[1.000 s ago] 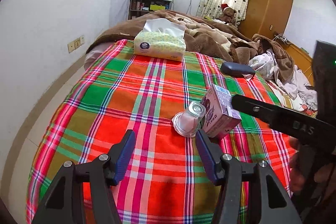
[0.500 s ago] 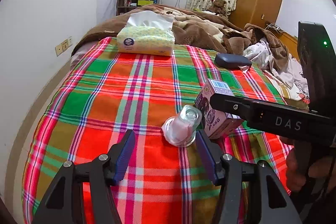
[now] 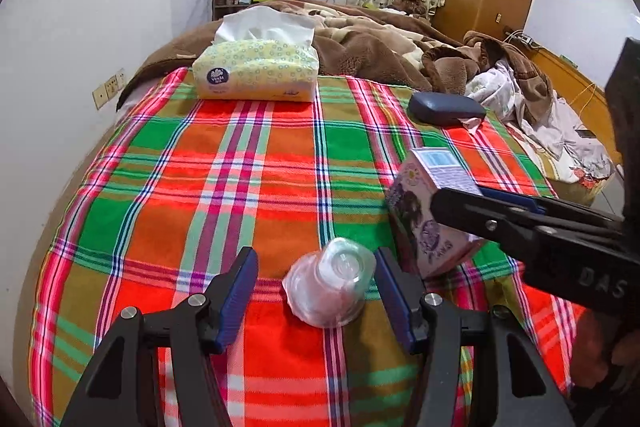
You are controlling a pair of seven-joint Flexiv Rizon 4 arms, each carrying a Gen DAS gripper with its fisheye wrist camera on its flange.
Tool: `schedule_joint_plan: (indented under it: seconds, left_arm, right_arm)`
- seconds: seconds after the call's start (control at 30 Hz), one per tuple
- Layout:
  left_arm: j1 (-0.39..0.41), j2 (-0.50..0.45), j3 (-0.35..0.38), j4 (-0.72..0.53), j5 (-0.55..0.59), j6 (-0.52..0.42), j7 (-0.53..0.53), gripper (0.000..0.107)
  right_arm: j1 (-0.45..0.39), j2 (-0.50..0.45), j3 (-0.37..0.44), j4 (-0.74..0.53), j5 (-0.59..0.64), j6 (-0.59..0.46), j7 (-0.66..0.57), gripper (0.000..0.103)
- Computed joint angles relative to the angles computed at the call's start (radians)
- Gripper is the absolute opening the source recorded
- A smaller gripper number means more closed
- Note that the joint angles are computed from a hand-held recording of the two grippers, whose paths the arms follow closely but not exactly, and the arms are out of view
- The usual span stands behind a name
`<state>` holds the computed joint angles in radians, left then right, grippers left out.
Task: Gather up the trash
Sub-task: 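Grasp the clear plastic cup with the left tool while the right tool grasps the purple milk box, then carry the clear cup and milk box over the white bin and open both tools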
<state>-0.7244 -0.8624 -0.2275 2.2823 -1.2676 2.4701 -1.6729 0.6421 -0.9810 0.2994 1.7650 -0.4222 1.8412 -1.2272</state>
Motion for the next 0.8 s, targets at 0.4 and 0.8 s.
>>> schedule_joint_plan:
  seconds: [0.4, 0.8]
  left_arm:
    - [-0.008, -0.002, -0.001, -0.011, -0.003, 0.0, 0.006, 0.031]
    - [-0.064, 0.024, -0.071, -0.088, -0.131, 0.078, 0.141, 0.031]
  right_arm:
    - [-0.036, -0.001, 0.02, 0.019, -0.009, 0.027, -0.003, 0.043]
    - [-0.091, 0.071, 0.012, 0.155, -0.002, 0.151, 0.006, 0.042]
